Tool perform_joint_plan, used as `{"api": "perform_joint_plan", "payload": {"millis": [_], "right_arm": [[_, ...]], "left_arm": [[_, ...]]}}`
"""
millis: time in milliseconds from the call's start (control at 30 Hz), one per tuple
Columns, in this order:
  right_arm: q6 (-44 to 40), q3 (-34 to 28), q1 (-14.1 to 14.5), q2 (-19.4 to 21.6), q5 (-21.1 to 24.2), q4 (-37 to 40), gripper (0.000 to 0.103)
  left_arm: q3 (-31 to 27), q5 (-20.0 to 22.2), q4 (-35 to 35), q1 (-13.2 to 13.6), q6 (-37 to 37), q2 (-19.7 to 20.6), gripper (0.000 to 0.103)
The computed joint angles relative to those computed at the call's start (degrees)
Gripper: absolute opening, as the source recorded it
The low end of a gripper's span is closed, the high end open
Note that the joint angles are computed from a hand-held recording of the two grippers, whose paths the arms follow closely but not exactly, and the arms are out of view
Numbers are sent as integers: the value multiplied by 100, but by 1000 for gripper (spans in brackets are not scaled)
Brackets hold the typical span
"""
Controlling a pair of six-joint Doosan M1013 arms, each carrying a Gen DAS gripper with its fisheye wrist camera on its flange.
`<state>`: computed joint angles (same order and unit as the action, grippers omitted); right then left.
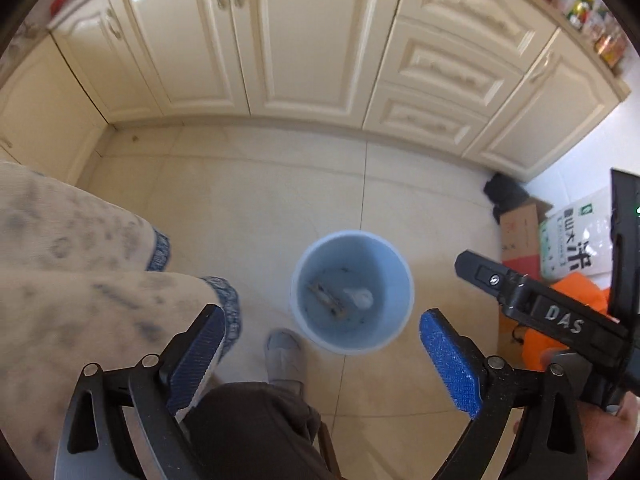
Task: Collect trash
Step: 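Carry both items to the blue bin and open the right tool over it, then return both tools to the table above the remaining trash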
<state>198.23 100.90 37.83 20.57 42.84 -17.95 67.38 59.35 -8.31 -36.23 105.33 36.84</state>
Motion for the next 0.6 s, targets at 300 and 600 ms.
{"api": "perform_joint_plan", "payload": {"millis": [300,600], "right_arm": [[-33,-922,383,-34,875,-887,103],[-1276,-2550,713,490,1419,-1552,103]], "left_arm": [[858,-773,-861,481,509,-1174,102],[1970,-1725,-952,1115,216,-2488,102]]}}
